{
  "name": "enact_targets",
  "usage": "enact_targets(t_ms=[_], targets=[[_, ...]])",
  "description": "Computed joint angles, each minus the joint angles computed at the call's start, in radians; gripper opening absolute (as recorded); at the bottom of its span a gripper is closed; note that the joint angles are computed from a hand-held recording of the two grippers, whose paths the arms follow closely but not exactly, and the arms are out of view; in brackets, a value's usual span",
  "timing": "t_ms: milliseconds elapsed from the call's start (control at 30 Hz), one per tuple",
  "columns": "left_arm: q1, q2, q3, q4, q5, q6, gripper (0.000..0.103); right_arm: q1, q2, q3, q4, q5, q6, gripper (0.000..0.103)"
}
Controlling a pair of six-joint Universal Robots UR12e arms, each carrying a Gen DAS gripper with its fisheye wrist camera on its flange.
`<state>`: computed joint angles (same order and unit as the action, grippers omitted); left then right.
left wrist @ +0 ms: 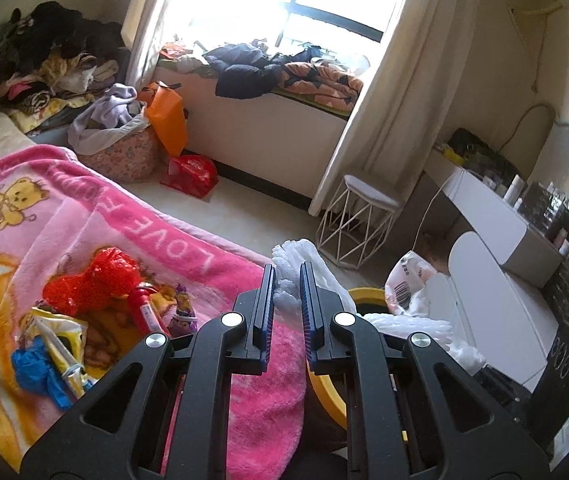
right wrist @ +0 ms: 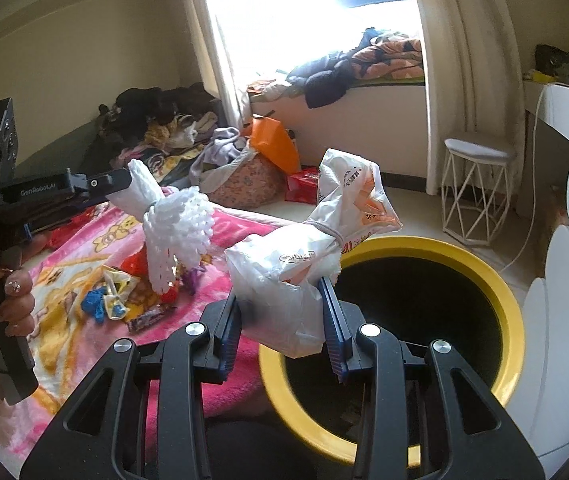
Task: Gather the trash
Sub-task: 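Carry the foam net and white plastic bag over the bin with both tools, then open both tools to drop the foam net and plastic bag into the bin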
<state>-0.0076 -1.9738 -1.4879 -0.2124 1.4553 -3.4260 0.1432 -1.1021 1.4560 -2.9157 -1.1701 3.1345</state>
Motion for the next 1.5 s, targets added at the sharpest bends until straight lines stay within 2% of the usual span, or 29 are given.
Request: enact_targets(t_ms=[667,1033,1167,1367,1467,1500], targets=[[-0.065,-0.076,0.087,-0.107,0.039,0.162,0.009,-0.034,0.002,0.022,0.032,-0.055,0.050,0.034],[-0.091,-0.130,0.148,-0.213,0.059,0.248,0.009,-0.040,0.005,0.019,0.067,-0.063,0.046,0.035],[-0.095,-0.142,0.167,-0.259,0.064,0.255,0.009,-0.040,0.007,0.017,0.089,-0.068,0.039,0.035],[-0.102,-0.156,0.186,-0.285,0.056,0.266,0.009,-0.038,0.011,0.009,0.115,-0.073,0.037,0.035],[-0.102,-0.163,0.196,-0.290,0.044,0.260,0.009,-0.040,0.013,0.006,0.125,-0.076,0.040,0.039],[-0.102,-0.164,0.195,-0.286,0.041,0.256,0.010,-0.039,0.013,0.006,0.124,-0.084,0.043,0.044]])
